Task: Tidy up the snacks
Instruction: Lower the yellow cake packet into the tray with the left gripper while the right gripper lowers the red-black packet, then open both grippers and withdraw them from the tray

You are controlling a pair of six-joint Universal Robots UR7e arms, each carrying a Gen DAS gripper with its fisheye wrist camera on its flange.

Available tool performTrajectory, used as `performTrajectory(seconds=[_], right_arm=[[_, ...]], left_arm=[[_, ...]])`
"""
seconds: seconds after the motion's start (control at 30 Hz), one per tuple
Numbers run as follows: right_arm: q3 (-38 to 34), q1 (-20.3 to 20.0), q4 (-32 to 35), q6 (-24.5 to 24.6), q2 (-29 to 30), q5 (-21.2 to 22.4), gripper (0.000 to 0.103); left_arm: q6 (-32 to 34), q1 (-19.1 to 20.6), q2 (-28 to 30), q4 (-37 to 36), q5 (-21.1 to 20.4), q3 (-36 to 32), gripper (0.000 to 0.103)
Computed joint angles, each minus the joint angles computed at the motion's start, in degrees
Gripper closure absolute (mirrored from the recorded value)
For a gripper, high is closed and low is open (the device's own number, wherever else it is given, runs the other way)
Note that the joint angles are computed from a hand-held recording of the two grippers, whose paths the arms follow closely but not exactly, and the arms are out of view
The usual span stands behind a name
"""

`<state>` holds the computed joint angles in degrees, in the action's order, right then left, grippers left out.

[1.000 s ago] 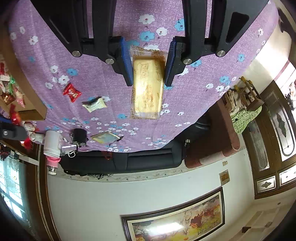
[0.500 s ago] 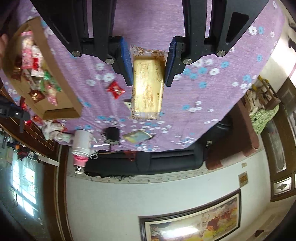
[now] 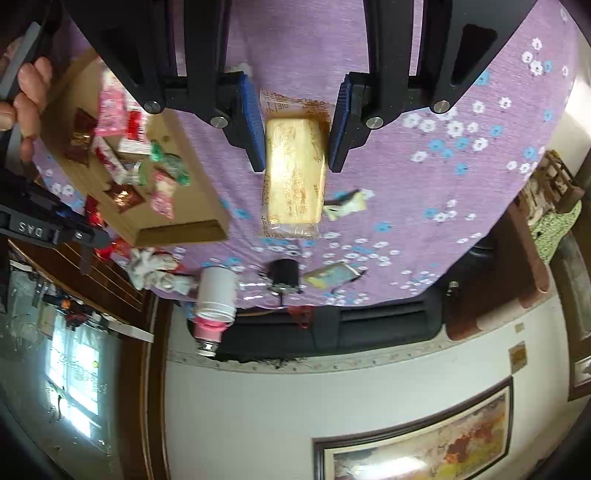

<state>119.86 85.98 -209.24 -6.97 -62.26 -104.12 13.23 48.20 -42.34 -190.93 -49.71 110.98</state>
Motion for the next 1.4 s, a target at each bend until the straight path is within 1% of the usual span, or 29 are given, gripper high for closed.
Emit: performTrajectory(seconds=[0.1,0.2,0.27,0.37,0.47,0.6,0.73,0.87,1.0,1.17,1.2,1.27,1.3,1.4], right_arm=[[0.3,-0.2,-0.4,0.5,-0.7,-1.0,0.084],[0.6,-0.9,0.2,1.6,-1.8,-1.5,0.084],[0.6,-1.5,1.9,2.6,-2.4,-1.7,0.084],[0.2,-2.0,3.7,4.4,-2.6,-3.3,0.084],[-0.8,-1.9,6.3,5.1,-2.1,-6.2,0.084],[-1.6,-3.0,11.2,8.2,-2.2,-6.8,0.084],[-2.0,-3.8,13.5,10.3,-2.1,-7.9,0.084],[-2.2,-3.9,14.4,10.8,-1.9,-8.7,0.083],[-2.2,-3.6,14.2,10.9,-2.0,-9.5,0.083],[-1.9,-2.9,12.0,10.4,-2.1,-11.0,0.082],[-2.0,-2.6,11.5,9.9,-2.0,-11.7,0.081],[-1.9,-2.3,10.5,9.2,-1.9,-12.1,0.074],[-1.7,-2.2,9.8,9.0,-1.9,-11.9,0.074],[-0.8,-2.3,7.5,8.2,-2.4,-8.8,0.073]], left_arm=[[-1.0,-0.8,-0.1,2.8,-1.4,-0.2,0.068],[-3.0,-1.2,-0.2,6.5,-4.0,-0.9,0.068],[-4.2,-1.6,0.1,8.8,-5.8,-1.6,0.068],[-5.5,-2.2,0.7,12.1,-9.3,-2.4,0.068],[-6.5,-2.9,2.1,15.7,-12.5,-3.5,0.068],[-8.0,-3.3,4.5,20.9,-15.6,-5.7,0.068],[-7.4,-4.0,6.8,23.3,-16.1,-6.9,0.068],[-7.1,-4.2,8.1,24.4,-16.2,-7.5,0.068],[-6.5,-4.5,8.3,23.5,-15.9,-7.2,0.068],[-6.2,-4.3,7.3,23.4,-16.8,-6.8,0.066],[-6.3,-4.2,7.0,23.2,-16.9,-6.6,0.062],[-6.3,-4.2,6.1,22.1,-17.1,-6.0,0.053],[-6.2,-4.2,5.7,21.5,-17.1,-5.7,0.052],[-5.5,-4.5,4.0,18.4,-15.7,-4.0,0.052]])
